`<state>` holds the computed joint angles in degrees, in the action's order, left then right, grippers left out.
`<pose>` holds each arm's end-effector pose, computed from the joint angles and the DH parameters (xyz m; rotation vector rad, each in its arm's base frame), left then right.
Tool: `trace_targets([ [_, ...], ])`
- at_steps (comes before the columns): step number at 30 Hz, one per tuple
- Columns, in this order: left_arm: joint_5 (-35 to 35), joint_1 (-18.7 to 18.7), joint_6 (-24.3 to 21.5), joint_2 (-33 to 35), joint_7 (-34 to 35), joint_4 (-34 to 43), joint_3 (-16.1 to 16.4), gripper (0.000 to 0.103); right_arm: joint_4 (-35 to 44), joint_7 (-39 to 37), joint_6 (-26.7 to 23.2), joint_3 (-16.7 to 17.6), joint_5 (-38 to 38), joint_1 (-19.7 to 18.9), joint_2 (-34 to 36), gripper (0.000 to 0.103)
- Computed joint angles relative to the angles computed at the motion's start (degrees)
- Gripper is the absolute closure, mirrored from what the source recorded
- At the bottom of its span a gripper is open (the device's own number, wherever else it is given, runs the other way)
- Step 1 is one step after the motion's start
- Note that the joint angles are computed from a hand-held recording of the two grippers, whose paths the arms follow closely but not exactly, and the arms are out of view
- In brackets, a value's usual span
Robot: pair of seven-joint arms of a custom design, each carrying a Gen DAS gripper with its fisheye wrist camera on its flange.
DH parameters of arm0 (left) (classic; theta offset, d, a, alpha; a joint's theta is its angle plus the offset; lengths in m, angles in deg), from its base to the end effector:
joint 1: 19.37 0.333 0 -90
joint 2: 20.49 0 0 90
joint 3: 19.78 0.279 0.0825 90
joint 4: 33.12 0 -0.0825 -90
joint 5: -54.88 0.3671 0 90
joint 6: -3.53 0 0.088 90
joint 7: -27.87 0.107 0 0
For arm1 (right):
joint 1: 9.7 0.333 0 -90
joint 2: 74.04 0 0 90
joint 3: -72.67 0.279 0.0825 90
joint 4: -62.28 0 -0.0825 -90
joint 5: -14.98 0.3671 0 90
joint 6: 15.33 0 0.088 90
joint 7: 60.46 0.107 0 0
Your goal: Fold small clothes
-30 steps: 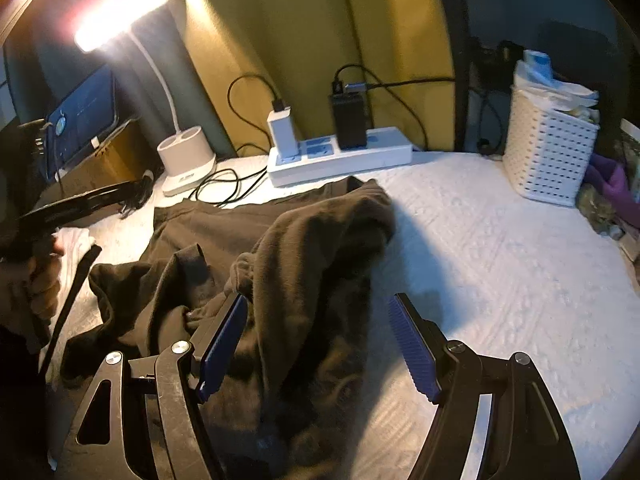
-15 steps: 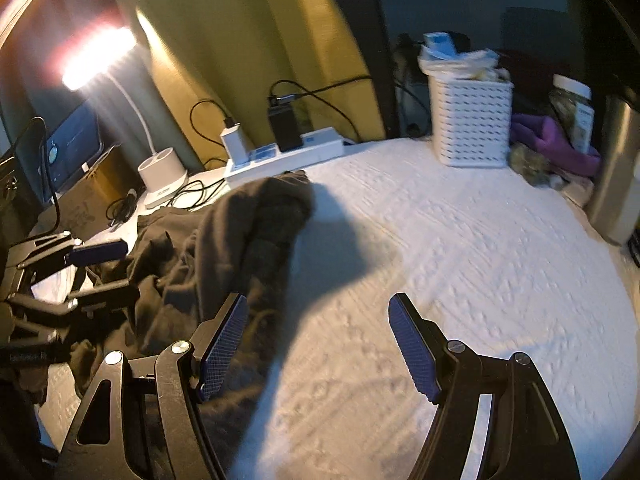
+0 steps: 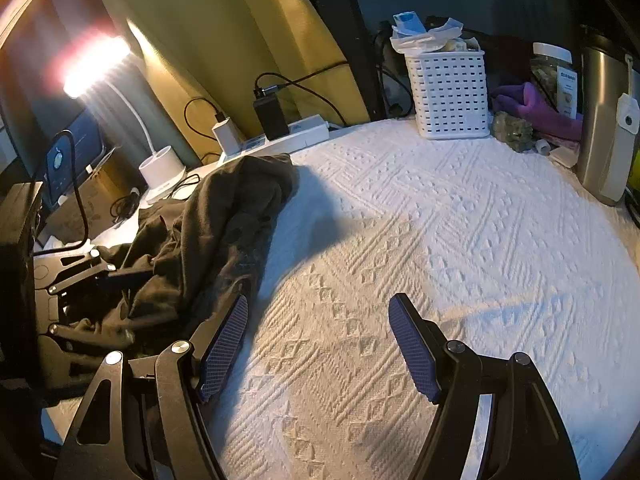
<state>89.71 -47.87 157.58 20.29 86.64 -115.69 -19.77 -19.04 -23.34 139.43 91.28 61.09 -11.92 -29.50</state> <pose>0.6273 -0.3615 0.3056 -1.3860 2.1643 -0.5215 0.7131 0.1287 0.2814 -1.9163 1.2763 -0.1105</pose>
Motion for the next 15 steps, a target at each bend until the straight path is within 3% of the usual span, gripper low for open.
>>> trace_targets([
  [2,0.4,0.1,2.2,-1.2,-1.7,-1.7,0.7,0.087,0.5,0.4,-0.1,-0.2,-0.5,0.4,0.4,0.028],
  [8,4.9,-0.6,8.8,-6.0,-12.0,-7.9,5.1,0.090,2.0,2.2,-0.3,-0.8,-2.9,2.0,1.2,0.028],
  [15,9.0,1.7,15.4,-9.4,-20.8,-12.8,8.3,0.091,5.6,5.8,-0.8,-1.7,-7.1,4.6,2.8,0.028],
])
